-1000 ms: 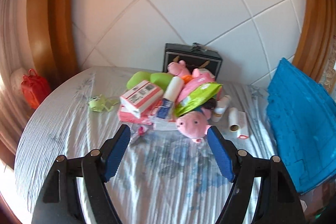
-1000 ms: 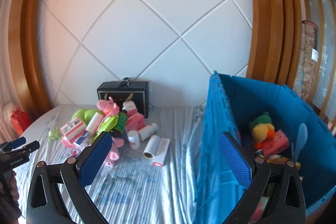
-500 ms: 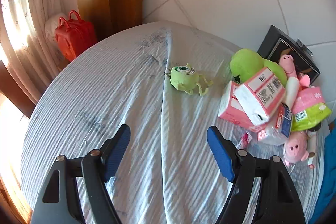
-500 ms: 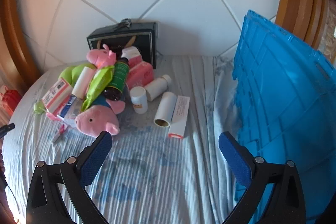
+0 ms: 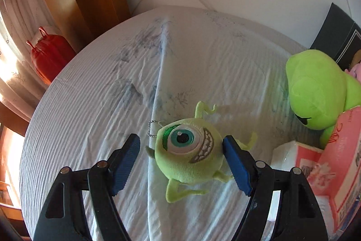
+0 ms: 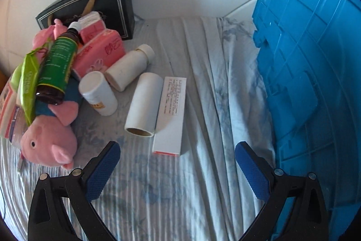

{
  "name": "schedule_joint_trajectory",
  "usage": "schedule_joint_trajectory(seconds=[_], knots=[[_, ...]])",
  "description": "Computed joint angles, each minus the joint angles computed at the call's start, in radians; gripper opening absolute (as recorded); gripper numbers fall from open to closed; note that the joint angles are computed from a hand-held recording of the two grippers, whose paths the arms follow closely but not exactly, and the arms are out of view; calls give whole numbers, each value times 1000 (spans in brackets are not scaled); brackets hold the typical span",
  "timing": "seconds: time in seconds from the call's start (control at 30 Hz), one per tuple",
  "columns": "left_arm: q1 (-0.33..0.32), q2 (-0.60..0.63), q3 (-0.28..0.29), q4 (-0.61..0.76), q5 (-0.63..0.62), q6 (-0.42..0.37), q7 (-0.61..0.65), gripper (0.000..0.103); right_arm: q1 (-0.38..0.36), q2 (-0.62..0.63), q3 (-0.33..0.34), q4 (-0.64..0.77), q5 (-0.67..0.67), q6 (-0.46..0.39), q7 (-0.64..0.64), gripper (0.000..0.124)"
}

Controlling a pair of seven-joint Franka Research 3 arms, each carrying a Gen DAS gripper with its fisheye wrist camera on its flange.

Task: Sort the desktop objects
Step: 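Grasp the green one-eyed plush with left tool while right tool grasps white roller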

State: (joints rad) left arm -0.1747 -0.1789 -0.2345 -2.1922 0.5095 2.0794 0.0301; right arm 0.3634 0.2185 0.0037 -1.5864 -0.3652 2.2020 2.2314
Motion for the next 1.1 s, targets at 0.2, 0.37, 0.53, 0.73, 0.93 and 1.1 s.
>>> schedule_joint_trajectory(seconds=[0.2,0.37,0.53,0.73,0.93,1.1], knots=[[0,27,4,-48,-33,101,-14,71,-28,111,-11,87,98,-11,-48,103],[-25,34,-22,-17,-1,17,-8,57,-25,174,-30,159,148,-36,-59,98],[-63,-17,-51,-22,23,-43,-47,57,-20,228,-25,257,185,-57,-117,75],[-111,-27,-91,23,49,-111,-99,57,2,383,-34,470,225,-149,-167,50],[-135,-21,-92,35,54,-88,-129,57,47,521,-74,683,169,-258,-232,48],[-159,-20,-106,48,44,-55,-153,57,57,529,-51,724,212,-347,-311,47]])
